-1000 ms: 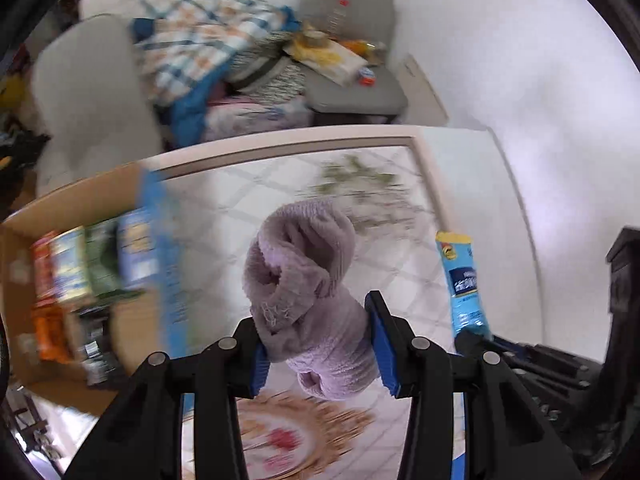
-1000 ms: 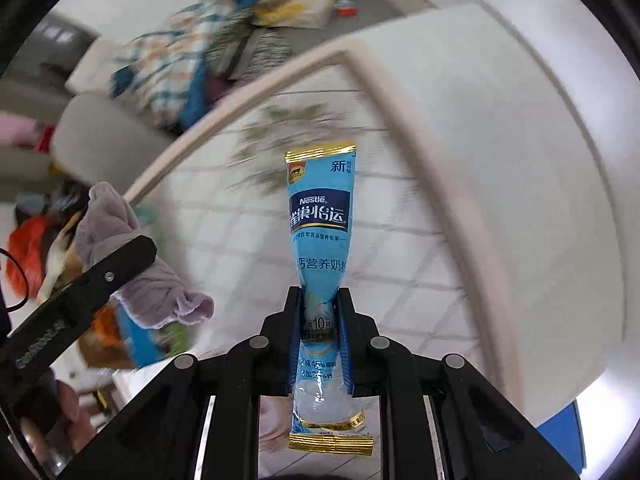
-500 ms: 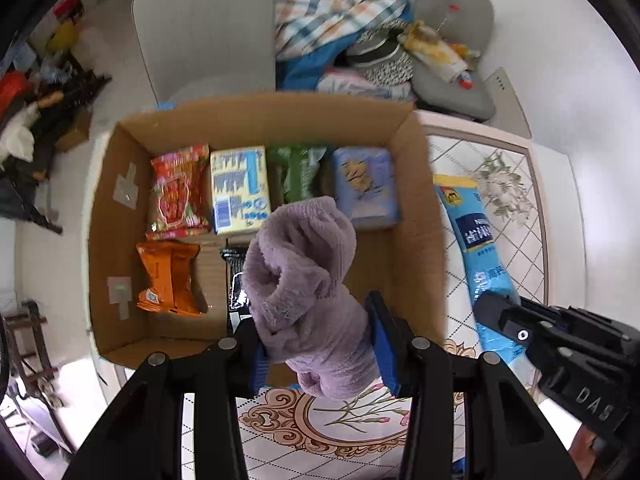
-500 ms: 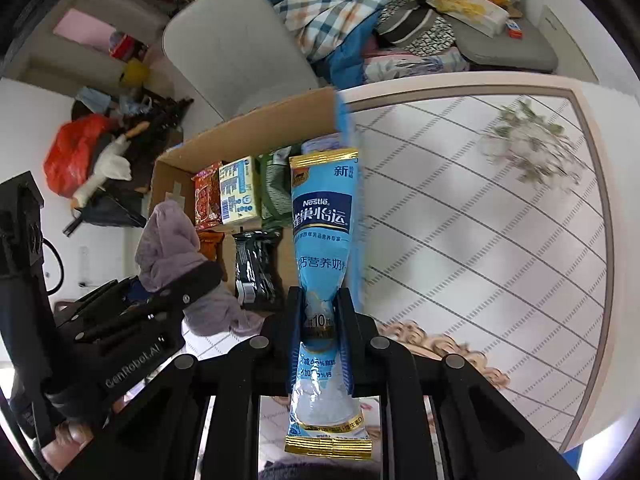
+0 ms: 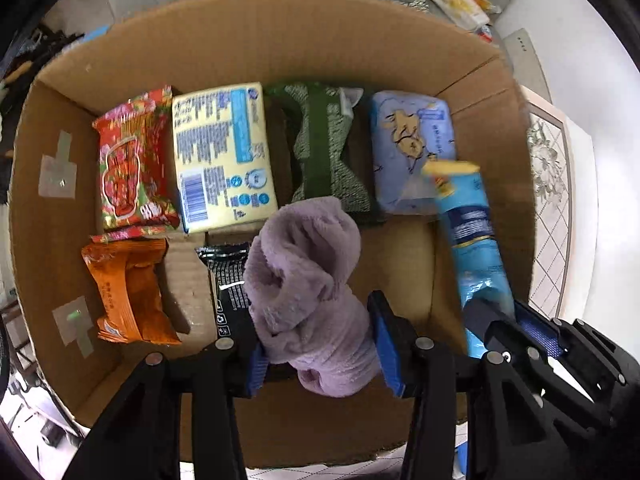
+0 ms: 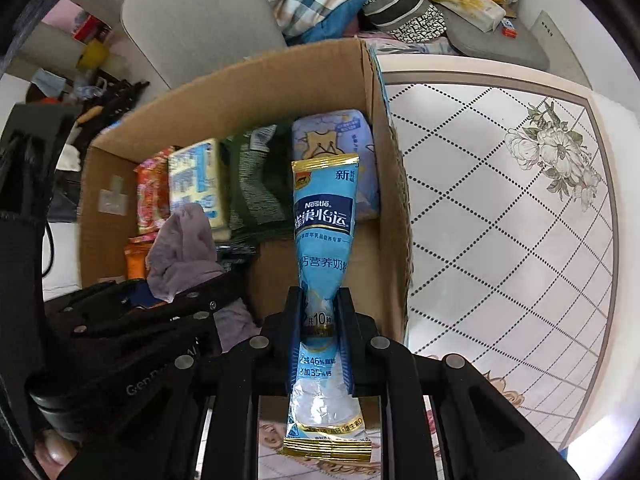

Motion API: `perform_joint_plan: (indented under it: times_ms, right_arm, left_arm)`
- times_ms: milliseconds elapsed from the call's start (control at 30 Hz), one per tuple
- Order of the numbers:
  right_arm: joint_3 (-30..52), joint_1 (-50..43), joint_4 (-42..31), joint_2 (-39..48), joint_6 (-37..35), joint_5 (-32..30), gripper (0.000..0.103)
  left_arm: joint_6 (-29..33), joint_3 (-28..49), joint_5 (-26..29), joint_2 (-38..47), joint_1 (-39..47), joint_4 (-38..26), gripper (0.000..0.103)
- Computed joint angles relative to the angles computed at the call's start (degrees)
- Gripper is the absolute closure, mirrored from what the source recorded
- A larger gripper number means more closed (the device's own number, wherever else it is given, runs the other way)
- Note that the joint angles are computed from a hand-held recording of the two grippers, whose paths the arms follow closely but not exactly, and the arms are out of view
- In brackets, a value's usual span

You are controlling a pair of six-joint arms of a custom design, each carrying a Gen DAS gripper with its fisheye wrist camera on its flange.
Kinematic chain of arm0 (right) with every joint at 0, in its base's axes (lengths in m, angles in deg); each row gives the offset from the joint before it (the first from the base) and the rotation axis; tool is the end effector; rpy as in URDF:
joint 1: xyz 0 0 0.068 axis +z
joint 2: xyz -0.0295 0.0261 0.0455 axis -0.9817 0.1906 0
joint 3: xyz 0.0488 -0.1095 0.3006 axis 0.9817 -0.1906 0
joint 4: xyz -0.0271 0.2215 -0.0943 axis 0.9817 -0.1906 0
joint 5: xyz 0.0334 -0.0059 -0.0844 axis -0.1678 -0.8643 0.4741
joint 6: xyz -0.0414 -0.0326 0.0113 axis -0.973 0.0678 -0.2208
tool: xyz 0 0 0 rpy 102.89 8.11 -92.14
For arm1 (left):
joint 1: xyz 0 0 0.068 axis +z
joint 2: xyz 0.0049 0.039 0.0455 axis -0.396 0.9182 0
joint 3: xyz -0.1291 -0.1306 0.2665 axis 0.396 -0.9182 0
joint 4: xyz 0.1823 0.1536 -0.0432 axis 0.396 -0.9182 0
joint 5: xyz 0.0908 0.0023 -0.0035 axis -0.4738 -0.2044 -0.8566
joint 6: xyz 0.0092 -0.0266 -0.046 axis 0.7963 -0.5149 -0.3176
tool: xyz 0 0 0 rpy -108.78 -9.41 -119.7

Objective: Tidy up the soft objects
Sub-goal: 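Drop the sock and tube into the box and release both tools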

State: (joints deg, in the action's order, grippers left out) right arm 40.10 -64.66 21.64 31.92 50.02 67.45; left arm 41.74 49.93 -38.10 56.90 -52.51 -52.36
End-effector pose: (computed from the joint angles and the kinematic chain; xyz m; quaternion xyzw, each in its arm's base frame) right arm 0.3108 0.0847 0.2482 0.0160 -0.9973 -0.0711 0.0034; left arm 0.3196 -0.1882 0.2225 0.0317 -0.9921 0.1020 0.0652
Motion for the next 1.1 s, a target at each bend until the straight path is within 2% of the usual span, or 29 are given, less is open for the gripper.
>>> perform_joint_plan:
  times_ms: [33, 100, 167, 267, 367, 400, 433, 467, 567, 667, 733, 800, 933, 967, 1100]
  right_arm:
    - [-0.2, -0.2, 0.1, 0.3, -0.2, 0.0, 0.079]
    - [-0.6, -0.5, 0.8, -0.1, -0.2, 0.8, 0.066]
    - [-0.7, -1.0, 0.9, -0.6, -0.3, 0.8, 0.059]
    - [0.2, -1.4, -0.8, -1.4, -0.7, 1.0, 0.056]
    - [0.5, -1.8, -2.3, -2.9, -1.6, 1.1, 0.049]
    - [0.7, -1.6, -2.8, -3.6, -1.8, 1.6, 0.044]
    - [0.8, -1.4, -3.4, -4.2, -2.2, 2.2, 0.041]
    - [0.9, -1.4, -3.8, -4.8, -2.4, 2.3, 0.037]
    - [0.9, -0.5, -5.1, -7.4, -2.8, 3.9, 0.031]
    - [0.7, 0.6, -6.1, -9.9, -2.8, 5.6, 0.030]
    - [0.6, 1.4, -6.8, -11.3, -2.5, 6.2, 0.028]
    - [0.2, 1.9, -7.0, -12.5, -2.4, 6.2, 0.010]
    - [-0.7, 2.9, -7.7, -15.3, -1.4, 6.3, 0.005]
    - [-0.9, 3.0, -7.7, -15.7, -1.2, 6.3, 0.000]
    - [-0.9, 4.6, -8.3, -18.5, -0.1, 8.9, 0.000]
  left_arm:
    - [0.3, 0.0, -0.1, 0.1, 0.0, 0.0, 0.060]
    - [0.4, -0.4, -0.4, -0.3, 0.2, 0.4, 0.059]
    - [0.2, -1.2, 0.3, -1.0, 0.7, 1.2, 0.056]
    - [0.0, -1.9, -0.2, -2.8, 1.2, 1.1, 0.055]
    - [-0.8, -2.3, -3.7, -6.0, 1.2, 0.7, 0.054]
    - [-1.1, -2.5, -4.9, -7.5, 1.2, 0.4, 0.047]
    - [-1.5, -2.7, -6.1, -8.7, 1.1, 0.3, 0.033]
    - [-1.9, -3.1, -7.3, -10.2, 1.1, 0.3, 0.028]
    - [-3.1, -3.8, -12.5, -15.3, 0.4, -1.2, 0.026]
    - [-3.8, -3.5, -16.6, -19.1, -0.1, -3.3, 0.022]
    - [-4.7, -4.0, -18.6, -21.5, -0.7, -4.2, 0.006]
    - [-5.6, -4.2, -20.7, -23.4, -1.6, -5.4, 0.005]
    - [-8.8, -4.5, -24.6, -26.4, -4.7, -7.9, 0.004]
    - [-9.4, -4.5, -25.2, -27.1, -5.3, -8.5, 0.004]
    - [-12.4, -3.6, -26.9, -29.4, -7.7, -10.8, 0.004]
